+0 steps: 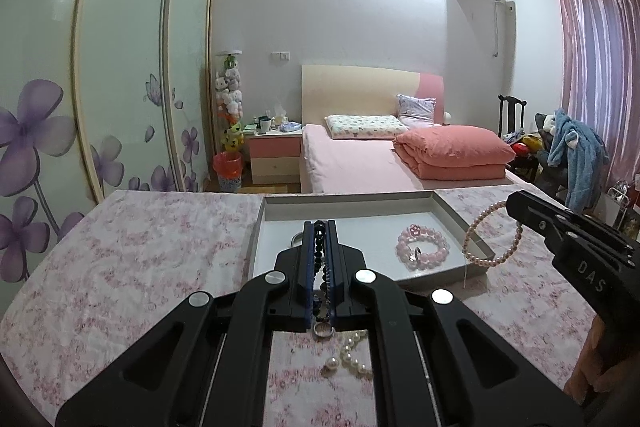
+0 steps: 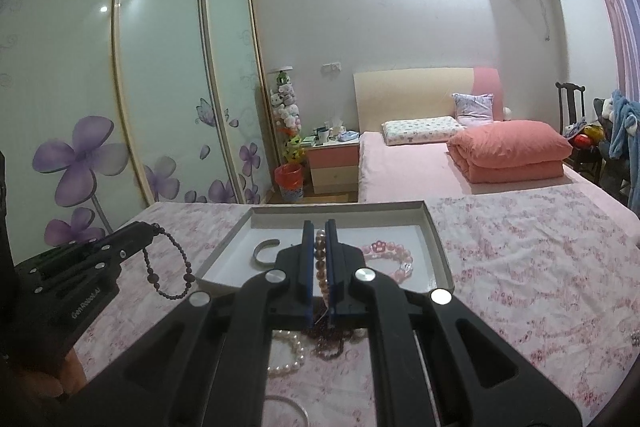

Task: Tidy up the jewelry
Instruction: 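Carry the black bracelet with the left tool and pearl bracelet with the right tool into the tray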

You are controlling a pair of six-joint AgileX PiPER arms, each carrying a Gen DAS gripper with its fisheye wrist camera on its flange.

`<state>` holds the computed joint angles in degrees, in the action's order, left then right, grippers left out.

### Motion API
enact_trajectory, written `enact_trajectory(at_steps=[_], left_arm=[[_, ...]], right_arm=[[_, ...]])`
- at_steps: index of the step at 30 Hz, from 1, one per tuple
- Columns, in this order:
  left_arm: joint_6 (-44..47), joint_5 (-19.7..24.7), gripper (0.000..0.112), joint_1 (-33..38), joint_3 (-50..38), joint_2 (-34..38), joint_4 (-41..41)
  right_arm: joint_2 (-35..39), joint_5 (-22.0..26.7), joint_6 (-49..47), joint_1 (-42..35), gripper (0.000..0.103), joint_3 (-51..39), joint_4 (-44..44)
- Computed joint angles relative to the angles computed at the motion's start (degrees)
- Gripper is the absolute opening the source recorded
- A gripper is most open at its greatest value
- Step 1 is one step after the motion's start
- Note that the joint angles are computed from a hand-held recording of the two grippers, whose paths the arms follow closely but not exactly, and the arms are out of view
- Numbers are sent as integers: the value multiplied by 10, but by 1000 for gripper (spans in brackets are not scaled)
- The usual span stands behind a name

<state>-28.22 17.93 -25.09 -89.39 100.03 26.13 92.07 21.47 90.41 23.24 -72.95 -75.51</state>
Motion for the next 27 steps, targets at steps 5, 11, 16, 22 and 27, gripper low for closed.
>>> enact_trajectory(at_steps=[5,11,16,22,27], left_arm=[[32,16,6,1,-58,40,-34],[86,39,6,7,-144,100,-87],[131,70,6,10,-224,156,-133],[188,118,6,12,-319,219,-188],[219,182,6,17,-427,286,-223]], right_arm=[[34,-7,-34,-21,6,-45,31],[88,-17,-100,-48,6,-116,95],[138,-26,-217,-75,6,-184,224],[204,-15,-386,-102,6,-269,405],[259,9,-494,-117,6,-339,520]])
